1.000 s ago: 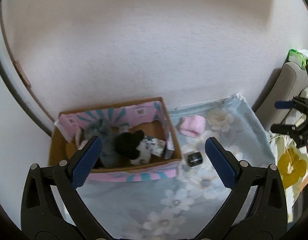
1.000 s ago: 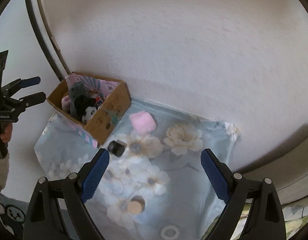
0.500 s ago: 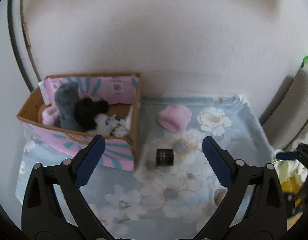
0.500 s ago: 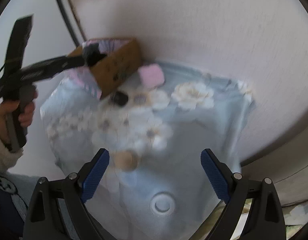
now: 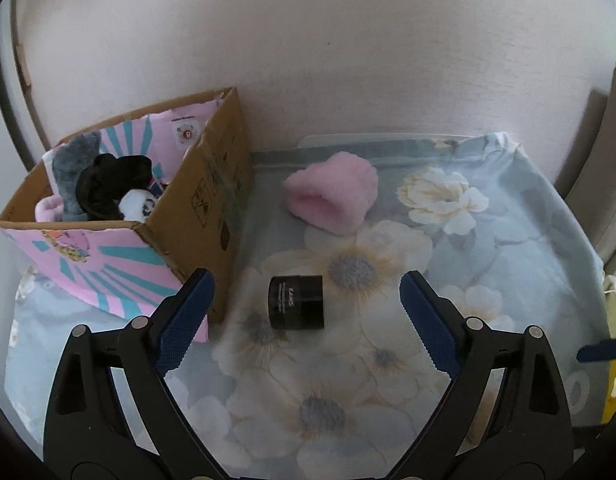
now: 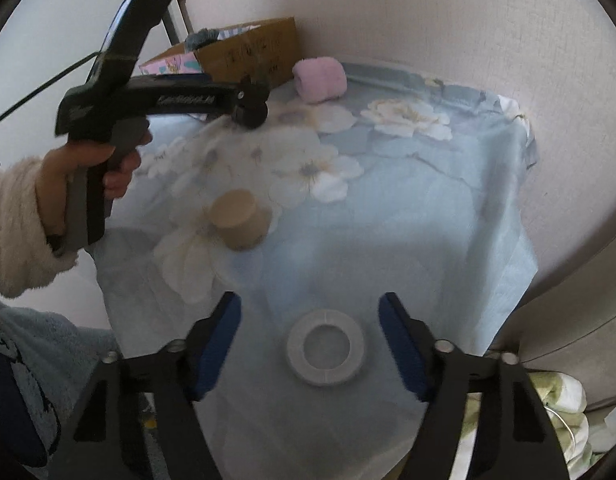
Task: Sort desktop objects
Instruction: 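Grasp the black KANS jar with the left gripper while the right grasps the tape roll, then carry jar and tape roll into the cardboard box and open both grippers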
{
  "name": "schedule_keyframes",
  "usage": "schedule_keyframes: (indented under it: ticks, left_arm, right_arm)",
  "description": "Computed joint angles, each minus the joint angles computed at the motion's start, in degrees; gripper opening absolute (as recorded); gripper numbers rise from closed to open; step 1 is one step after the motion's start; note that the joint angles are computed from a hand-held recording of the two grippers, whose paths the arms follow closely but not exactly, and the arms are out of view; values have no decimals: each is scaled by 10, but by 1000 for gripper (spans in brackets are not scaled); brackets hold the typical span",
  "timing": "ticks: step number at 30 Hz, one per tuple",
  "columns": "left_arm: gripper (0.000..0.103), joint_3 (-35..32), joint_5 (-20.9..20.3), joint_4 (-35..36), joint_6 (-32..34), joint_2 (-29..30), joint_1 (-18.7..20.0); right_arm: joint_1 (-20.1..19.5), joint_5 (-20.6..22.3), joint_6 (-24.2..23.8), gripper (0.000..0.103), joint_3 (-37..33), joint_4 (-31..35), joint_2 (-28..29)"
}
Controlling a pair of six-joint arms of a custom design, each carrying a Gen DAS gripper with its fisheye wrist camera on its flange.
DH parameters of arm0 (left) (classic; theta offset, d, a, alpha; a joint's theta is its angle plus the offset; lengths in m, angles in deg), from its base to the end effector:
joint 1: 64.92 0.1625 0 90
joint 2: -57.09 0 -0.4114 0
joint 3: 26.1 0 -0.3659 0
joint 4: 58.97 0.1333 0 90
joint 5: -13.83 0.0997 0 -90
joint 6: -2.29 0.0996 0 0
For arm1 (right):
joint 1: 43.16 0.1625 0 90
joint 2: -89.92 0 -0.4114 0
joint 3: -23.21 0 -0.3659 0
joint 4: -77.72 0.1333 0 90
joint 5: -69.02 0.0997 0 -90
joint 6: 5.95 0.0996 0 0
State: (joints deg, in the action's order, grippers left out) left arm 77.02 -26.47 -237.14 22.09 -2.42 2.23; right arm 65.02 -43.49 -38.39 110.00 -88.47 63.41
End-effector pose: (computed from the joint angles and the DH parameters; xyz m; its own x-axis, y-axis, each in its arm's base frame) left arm -0.0362 -0.6249 0.2887 -0.6626 -0.0053 -0.7490 0.5326 0.6997 -0.4761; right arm 0.2997 -0.6075 -0.0328 -0.6074 -0.6492 0.4578 -0.7416 0.6700 -0.0339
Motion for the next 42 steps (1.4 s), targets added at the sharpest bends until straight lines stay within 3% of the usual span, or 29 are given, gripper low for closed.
schedule_keyframes:
  ticks: [6,9,12,14,15,20,25,32,36,39,42]
  left_arm:
    - [90,-14,3,-9,13,16,9]
    - [75,-18,3,8,8,18,13]
    - [54,-23,-3,36,-6,18,19]
    - [32,-25,-9,55,-18,17,25]
    - [29,-25,-6,58,-21,18,26]
    - [28,-23,-17,75,-32,7,25]
    - [28,-26,-20,112,-34,-18,7]
    - [28,-66,-22,187,-44,-51,-14]
    - [28,-100,-20,213,-34,-66,-21]
    - [28,-136,-20,243,-23,-80,-21]
    - [28,-174,-20,271,-9,-88,-15]
  right_arm:
    - [1,-15,-30,52,20,-57,8]
    - [2,-19,-35,50,30,-77,7]
    - [1,-23,-40,46,39,-100,9]
    - [2,-30,-43,39,40,-113,12]
    - [2,-33,-45,39,39,-116,13]
    - [7,-45,-52,39,37,-128,17]
    - [19,-47,-34,39,19,-94,7]
    - [50,-86,-22,39,-39,-64,7]
    - [65,-90,11,39,-104,16,14]
    - [76,-65,56,39,-177,91,29]
    - [97,-75,44,39,-268,134,71]
